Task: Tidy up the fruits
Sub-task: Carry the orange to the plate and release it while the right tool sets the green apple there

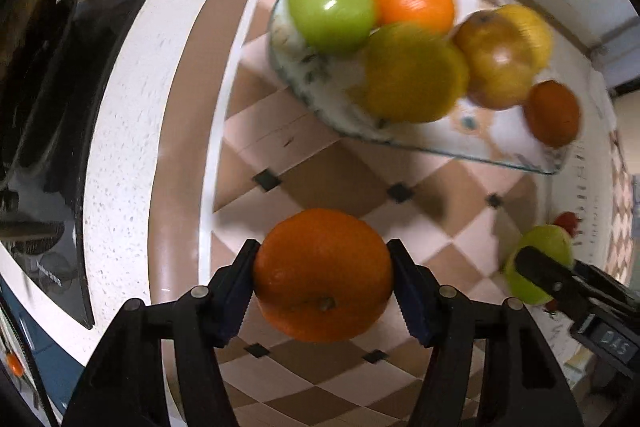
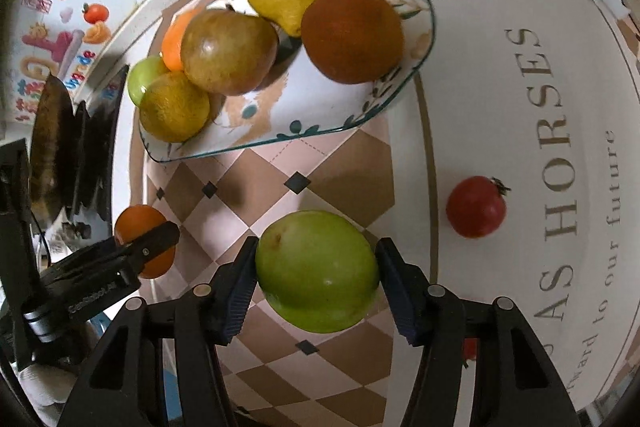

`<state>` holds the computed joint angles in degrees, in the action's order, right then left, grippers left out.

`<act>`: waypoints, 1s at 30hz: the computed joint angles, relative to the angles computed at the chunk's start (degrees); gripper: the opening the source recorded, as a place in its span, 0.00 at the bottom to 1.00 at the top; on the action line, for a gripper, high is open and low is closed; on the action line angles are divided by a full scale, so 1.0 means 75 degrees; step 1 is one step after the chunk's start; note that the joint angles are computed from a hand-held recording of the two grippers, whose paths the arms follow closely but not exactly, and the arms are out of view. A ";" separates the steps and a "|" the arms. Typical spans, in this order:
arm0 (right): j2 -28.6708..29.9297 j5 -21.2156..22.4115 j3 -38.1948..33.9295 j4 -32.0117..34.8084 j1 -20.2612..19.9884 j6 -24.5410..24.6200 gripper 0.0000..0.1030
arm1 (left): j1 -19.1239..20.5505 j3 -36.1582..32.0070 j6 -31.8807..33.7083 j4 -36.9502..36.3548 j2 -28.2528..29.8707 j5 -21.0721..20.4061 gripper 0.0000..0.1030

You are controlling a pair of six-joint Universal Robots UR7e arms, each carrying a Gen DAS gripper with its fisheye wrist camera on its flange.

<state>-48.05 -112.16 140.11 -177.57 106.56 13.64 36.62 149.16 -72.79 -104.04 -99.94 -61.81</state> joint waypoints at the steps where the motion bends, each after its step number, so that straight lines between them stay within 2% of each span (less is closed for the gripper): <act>1: -0.0103 0.0033 0.0081 -0.0066 -0.0003 -0.0002 0.59 | -0.0105 -0.0051 0.0029 -0.0087 0.0101 0.0020 0.59; 8: -0.1093 0.0585 0.0290 -0.0198 -0.0153 0.0123 0.59 | -0.0539 -0.0714 0.0490 -0.0403 0.0385 0.0201 0.59; 13: -0.1513 0.0739 -0.0097 0.0002 -0.0429 0.0057 0.59 | -0.0058 -0.1172 0.1226 -0.1508 0.1298 0.0199 0.59; 20: -0.1082 0.0551 -0.1162 0.0473 -0.0842 -0.0217 0.59 | 0.1110 -0.1481 0.2108 -0.2902 0.2194 -0.0260 0.60; 24: -0.0708 0.0172 -0.1755 0.0837 -0.0938 -0.0435 0.59 | 0.1370 -0.1664 0.2139 -0.3120 0.2685 -0.0327 0.60; 30: -0.0420 0.0209 -0.2110 0.1060 -0.1118 -0.0687 0.61 | 0.1606 -0.1719 0.2127 -0.3348 0.3056 -0.0496 0.61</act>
